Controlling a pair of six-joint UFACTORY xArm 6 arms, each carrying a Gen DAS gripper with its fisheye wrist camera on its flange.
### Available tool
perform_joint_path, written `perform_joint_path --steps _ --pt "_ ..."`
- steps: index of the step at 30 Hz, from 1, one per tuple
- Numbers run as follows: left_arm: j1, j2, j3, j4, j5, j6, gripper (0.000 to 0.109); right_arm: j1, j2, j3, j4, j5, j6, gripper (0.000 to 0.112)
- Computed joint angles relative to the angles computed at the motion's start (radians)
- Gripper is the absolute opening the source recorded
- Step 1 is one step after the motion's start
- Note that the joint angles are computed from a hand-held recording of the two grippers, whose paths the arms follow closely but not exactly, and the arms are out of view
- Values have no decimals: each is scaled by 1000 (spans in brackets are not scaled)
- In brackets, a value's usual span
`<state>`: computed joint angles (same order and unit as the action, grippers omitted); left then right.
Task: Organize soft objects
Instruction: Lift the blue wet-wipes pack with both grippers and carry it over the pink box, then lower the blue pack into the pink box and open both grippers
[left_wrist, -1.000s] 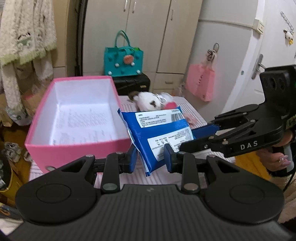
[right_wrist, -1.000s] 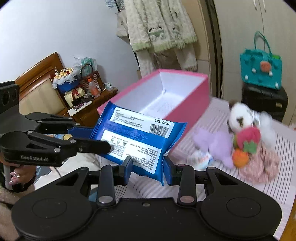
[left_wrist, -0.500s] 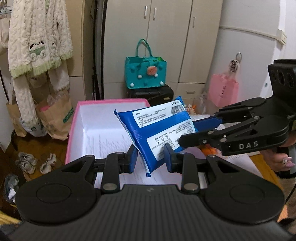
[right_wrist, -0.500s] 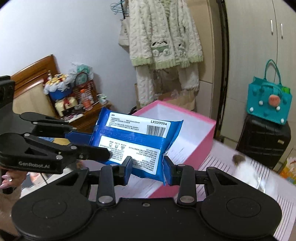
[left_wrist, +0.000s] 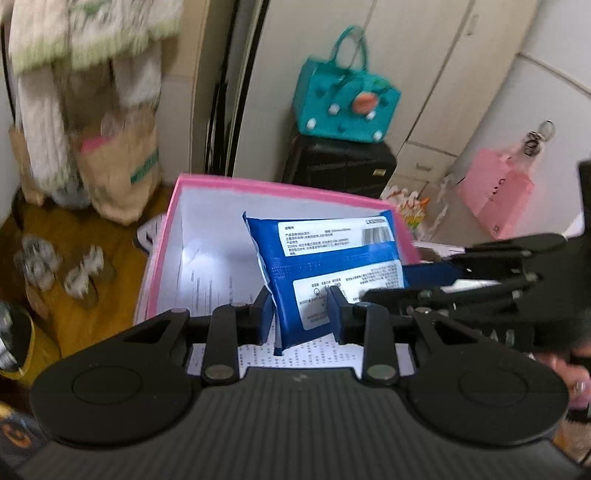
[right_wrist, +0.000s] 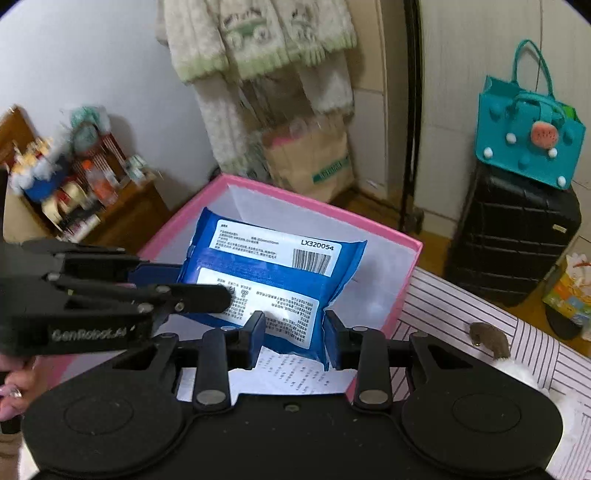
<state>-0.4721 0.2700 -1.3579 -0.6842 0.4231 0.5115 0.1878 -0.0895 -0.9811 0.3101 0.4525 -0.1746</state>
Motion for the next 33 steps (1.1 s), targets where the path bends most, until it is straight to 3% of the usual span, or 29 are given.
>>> perform_joint_path --steps 6,12,14,17,20,23,30,33 --pt "36 119 -147 72 143 -108 28 17 68 -59 -207 36 171 41" --pt "58 179 -222 6 224 -87 29 10 85 -95 -304 81 225 41" --pt "59 190 -233 14 229 -102 30 12 90 -100 -339 80 246 41" --pt "51 209 -252 43 209 -130 33 21 96 -94 -495 53 337 39" --pt "30 206 -238 151 155 -151 41 17 77 -65 -546 17 371 40" --pt "25 182 -218 199 164 -145 49 8 32 -16 -415 -29 259 41" --pt "14 55 -101 307 187 -162 50 -4 -126 95 16 -2 -75 41" --pt "24 -1 -62 288 226 -159 50 0 -195 143 66 4 -111 41"
